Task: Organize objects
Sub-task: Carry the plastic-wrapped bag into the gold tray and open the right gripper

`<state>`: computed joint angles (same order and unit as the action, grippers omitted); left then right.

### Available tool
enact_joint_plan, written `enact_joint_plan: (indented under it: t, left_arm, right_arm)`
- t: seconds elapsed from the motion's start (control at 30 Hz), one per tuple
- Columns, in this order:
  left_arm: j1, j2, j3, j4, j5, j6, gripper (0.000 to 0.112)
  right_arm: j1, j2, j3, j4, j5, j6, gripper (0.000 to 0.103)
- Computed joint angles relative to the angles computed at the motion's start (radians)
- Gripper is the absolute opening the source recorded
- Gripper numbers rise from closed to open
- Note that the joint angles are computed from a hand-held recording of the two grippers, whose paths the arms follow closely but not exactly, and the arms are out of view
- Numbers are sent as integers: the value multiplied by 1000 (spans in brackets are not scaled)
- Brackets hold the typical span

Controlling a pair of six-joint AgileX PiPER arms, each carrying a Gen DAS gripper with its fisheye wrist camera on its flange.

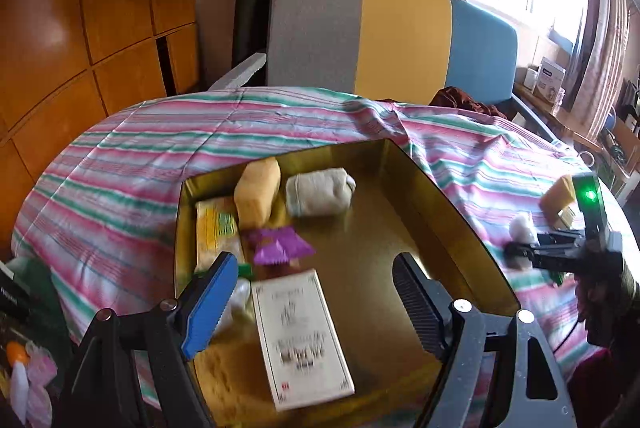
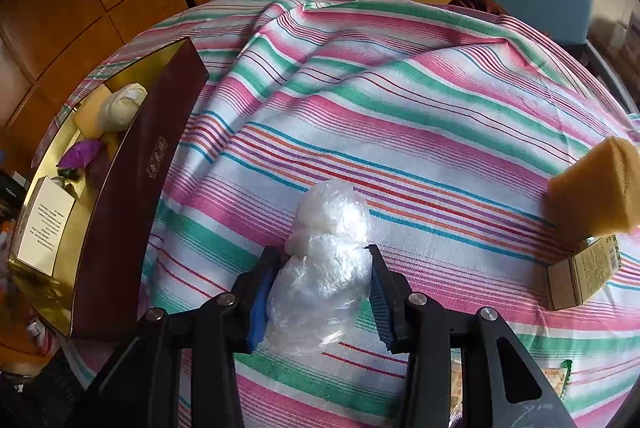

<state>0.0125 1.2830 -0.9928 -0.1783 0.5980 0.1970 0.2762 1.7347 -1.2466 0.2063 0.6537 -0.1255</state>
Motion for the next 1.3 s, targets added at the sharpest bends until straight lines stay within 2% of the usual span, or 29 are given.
enact_joint_plan:
  t: [0.2,0.37,0.5,0.6,0.77,0.9,1.03,1.17,1.3]
  left_arm:
    - [21,-39,65,-65,15,74,81]
    - [59,-51,90,-132,16,139,81]
    - [88,-66,106,-172,13,194,81]
    - [122,-70,111,-213,26,240,81]
    - [173,-63,101,-256,45,291,81]
    - [224,-65,87,-292,70,334,81]
    - [313,-74,77,-340,96,401,81]
    - [401,-56,58,-370,107,421,81]
    - [456,-31,47,-411,121,449,81]
  right_arm:
    - [42,2,-27,-117,26,192,40]
    - [73,-4,-31,-125,38,250,40]
    - [110,0,-24,-208,30,338,41]
    - [120,7,-52,-250,60,395,40]
    - [154,-45,-99,-282,79,460,40]
    - [225,-31,-226,-254,123,425,40]
    - [326,51,-389,-203,178,374,40]
    - [412,209,-596,-173,263,340,40]
    - [459,434,-892,-159,415,326,40]
